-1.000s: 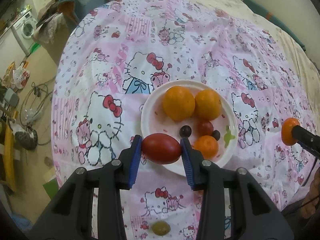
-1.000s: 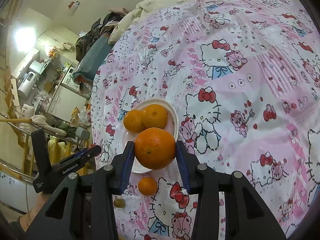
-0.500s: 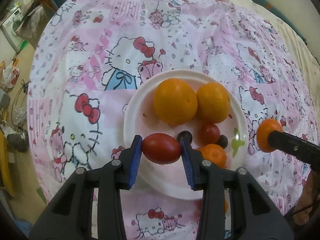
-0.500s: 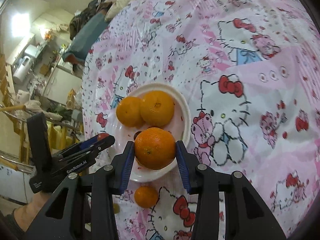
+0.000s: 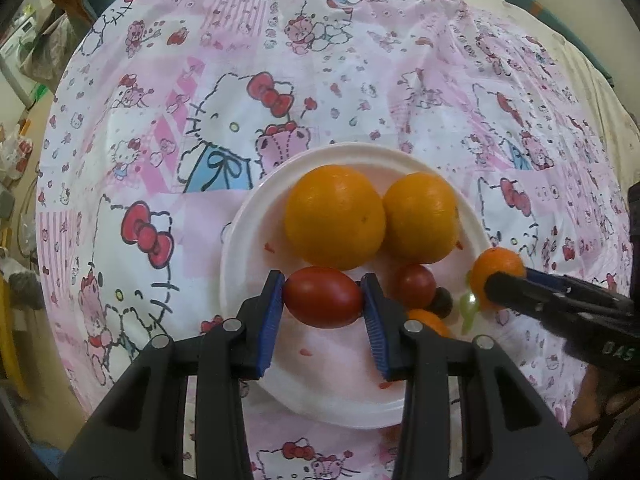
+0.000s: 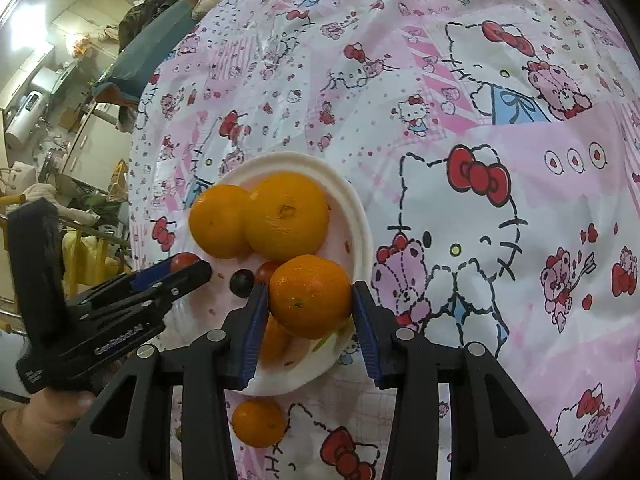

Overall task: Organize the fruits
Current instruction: 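Carry the tomato and mandarin over the plate with both grippers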

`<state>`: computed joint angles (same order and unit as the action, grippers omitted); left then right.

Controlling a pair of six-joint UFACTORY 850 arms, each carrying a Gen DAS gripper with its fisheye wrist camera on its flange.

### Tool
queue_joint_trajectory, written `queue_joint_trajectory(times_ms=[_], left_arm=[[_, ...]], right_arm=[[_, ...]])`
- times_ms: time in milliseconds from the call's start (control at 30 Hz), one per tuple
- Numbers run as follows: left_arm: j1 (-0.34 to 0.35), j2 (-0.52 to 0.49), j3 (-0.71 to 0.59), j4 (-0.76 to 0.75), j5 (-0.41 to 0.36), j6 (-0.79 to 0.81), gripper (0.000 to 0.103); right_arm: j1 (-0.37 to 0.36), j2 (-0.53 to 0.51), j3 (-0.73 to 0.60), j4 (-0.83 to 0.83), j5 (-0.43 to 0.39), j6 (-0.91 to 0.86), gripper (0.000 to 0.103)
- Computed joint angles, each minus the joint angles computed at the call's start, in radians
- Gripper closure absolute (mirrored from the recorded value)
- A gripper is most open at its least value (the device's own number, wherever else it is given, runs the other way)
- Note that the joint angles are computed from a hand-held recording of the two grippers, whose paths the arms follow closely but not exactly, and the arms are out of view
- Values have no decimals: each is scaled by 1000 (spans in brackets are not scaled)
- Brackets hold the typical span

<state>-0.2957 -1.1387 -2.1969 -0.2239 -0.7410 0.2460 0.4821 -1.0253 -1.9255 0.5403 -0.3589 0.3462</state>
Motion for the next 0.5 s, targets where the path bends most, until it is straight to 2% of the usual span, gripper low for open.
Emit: queue_joint_trajectory(times_ms=[167, 500], left_arm=[[-8, 6, 11, 15, 21, 9, 68], [0, -9, -12, -2, -2, -1, 68]], right_arm=[[-1, 4, 13, 1, 5, 5, 59], [-1, 3, 11, 38, 7, -33, 57]])
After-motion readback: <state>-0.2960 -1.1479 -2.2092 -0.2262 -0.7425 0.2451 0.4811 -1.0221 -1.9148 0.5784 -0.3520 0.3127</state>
